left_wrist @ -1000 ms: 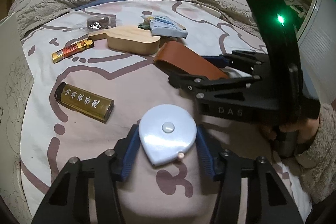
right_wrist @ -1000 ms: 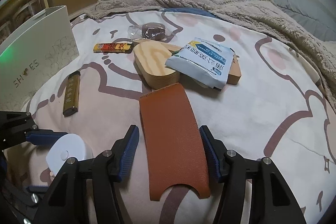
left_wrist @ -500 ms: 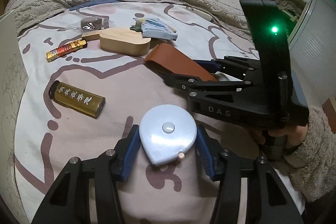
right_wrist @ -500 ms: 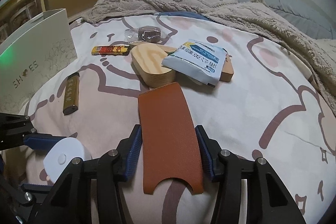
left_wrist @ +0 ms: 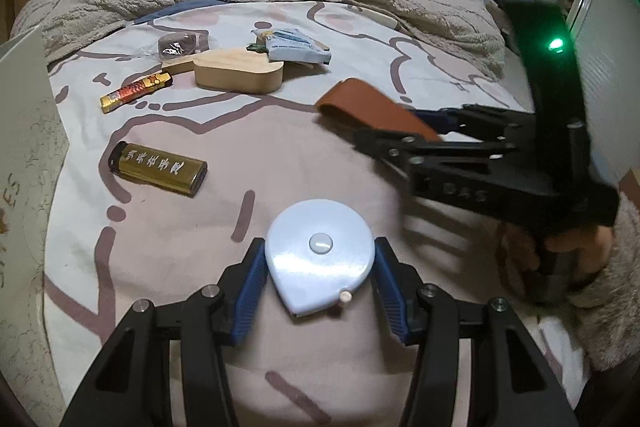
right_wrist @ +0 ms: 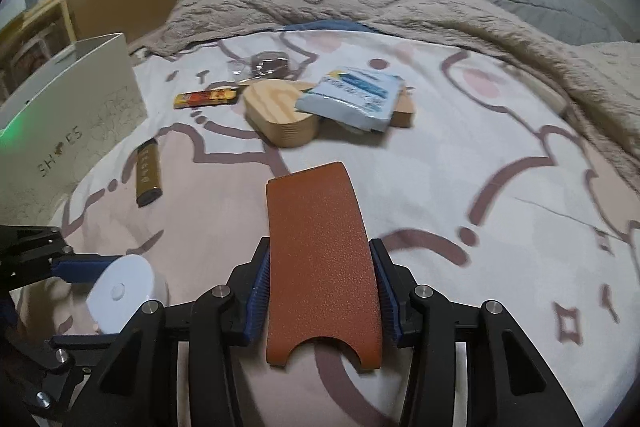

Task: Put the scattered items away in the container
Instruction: 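Carry the tape measure and leather strip with both grippers to the white box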

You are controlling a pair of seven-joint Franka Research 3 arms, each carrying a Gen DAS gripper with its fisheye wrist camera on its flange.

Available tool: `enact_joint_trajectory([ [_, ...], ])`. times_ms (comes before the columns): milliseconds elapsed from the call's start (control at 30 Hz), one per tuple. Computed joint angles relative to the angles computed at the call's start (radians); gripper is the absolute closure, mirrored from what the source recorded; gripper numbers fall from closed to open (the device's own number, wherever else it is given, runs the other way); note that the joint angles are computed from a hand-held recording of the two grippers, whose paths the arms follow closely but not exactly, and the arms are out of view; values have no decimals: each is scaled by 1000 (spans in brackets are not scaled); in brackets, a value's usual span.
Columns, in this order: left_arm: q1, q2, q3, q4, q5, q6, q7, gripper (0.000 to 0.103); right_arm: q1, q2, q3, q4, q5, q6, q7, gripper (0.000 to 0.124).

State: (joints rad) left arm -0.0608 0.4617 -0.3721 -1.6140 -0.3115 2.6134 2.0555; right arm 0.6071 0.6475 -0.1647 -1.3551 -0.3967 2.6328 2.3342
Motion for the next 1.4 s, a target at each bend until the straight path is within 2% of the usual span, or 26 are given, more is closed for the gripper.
enact_joint_trajectory([
  [300, 0, -54, 20, -55, 6, -3, -9, 50, 31, -131, 9, -184, -41, 49, 82, 77],
  [667, -5, -112, 42, -99, 9, -19, -19, 50, 43, -221, 33, -292, -120, 59, 222, 77],
  [867, 4, -143, 40, -112, -24, -19, 14, 50, 43, -241, 46, -298, -161, 67, 280, 77],
  [1000, 11, -167, 39, -117, -67, -5, 47, 50, 50, -260, 37, -311, -209, 120, 351, 77],
  [1233, 18, -222, 49, -131, -142, 16, 113, 50, 53, -266, 46, -264, -260, 107, 383, 77],
  [1400, 2, -243, 79, -118, -127, 22, 100, 50, 58, -254, 48, -213, -283, 98, 400, 77],
])
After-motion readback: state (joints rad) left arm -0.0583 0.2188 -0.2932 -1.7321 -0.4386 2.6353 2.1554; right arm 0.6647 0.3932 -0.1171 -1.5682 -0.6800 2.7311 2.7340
